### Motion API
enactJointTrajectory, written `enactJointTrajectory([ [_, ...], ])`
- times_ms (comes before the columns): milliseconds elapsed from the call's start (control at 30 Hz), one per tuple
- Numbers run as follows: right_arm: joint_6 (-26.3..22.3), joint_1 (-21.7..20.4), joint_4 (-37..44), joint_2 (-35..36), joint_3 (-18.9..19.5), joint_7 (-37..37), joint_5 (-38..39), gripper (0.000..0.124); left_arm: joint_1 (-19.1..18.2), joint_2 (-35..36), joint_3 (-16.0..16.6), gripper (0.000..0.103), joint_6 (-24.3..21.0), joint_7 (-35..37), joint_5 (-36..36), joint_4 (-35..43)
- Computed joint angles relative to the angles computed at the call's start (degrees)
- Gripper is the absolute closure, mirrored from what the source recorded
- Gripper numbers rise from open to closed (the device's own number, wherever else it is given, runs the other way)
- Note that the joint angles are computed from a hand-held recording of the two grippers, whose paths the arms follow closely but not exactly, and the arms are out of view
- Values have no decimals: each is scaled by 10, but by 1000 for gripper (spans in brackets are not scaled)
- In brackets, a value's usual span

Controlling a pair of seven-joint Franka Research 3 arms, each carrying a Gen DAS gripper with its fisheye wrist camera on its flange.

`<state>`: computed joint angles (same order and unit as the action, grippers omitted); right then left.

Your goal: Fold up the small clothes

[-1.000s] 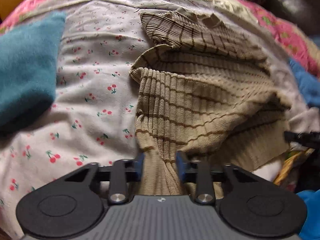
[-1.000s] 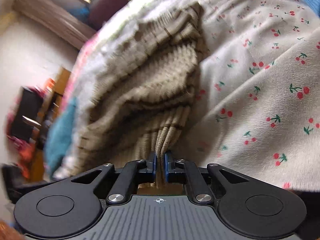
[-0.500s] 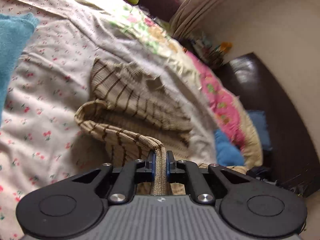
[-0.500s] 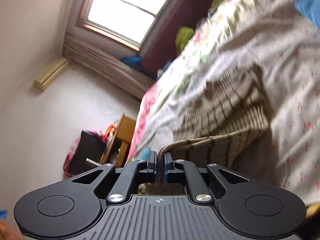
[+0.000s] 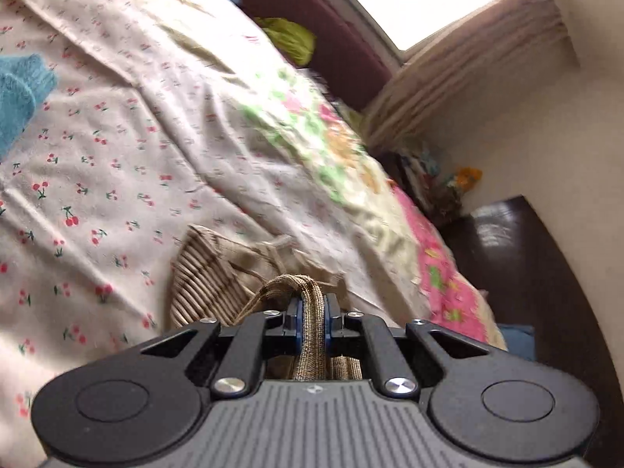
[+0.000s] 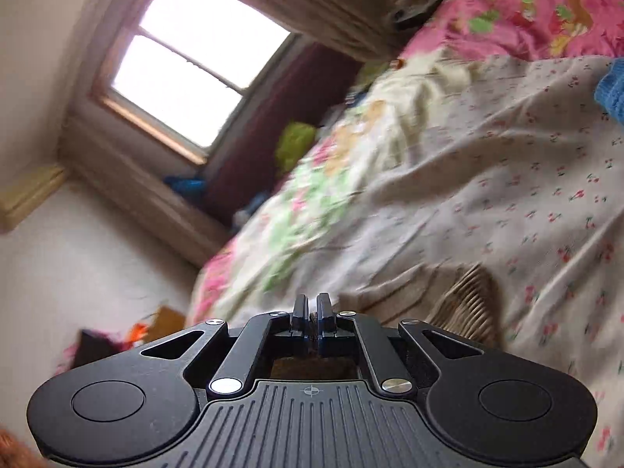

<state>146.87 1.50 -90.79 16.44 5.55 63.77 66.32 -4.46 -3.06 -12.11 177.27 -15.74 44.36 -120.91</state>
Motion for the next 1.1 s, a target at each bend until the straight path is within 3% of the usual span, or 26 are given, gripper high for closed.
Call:
enactJointTrajectory([
  [67, 37, 25, 37, 45, -15, 63, -76, 114, 1, 29, 2, 82, -37, -16, 19, 23],
  [167, 66, 16, 50, 69, 1, 73, -91, 114, -14, 61, 16, 78, -71, 9, -19, 41],
  [300, 65, 8, 23, 57, 10, 43, -121, 113, -38, 70, 37, 47, -95, 1, 6, 54],
  [367, 47, 7, 14, 55, 7, 46, -143, 111, -46, 65, 40, 40, -122, -7, 28, 58],
  [433, 32, 7, 3, 50, 4, 55, -157, 107, -47, 57, 40, 35, -120, -21, 43, 49],
  [667, 18, 16, -24, 36, -1, 41, -197, 102, -51, 37, 18, 30, -153, 38, -15, 14],
  [700, 16, 17, -24, 32, -1, 38, -198, 106, -52, 36, 16, 30, -158, 39, -20, 10],
  [733, 16, 16, -25, 29, 1, 30, -196, 118, -54, 35, 14, 30, -160, 40, -25, 7],
  [800, 21, 14, -26, 24, 1, 18, -189, 124, -57, 32, 11, 30, -164, 39, -19, 5],
  [1000, 46, 11, -36, 22, -6, 34, -185, 124, -65, 35, 5, 30, -190, 49, 23, 29],
  [1033, 49, 6, -39, 21, -1, 24, -170, 114, -66, 38, 4, 30, -194, 53, 24, 33],
  [1100, 36, 1, -34, 24, 2, 12, -158, 114, -69, 42, 4, 30, -198, 63, 19, 37],
])
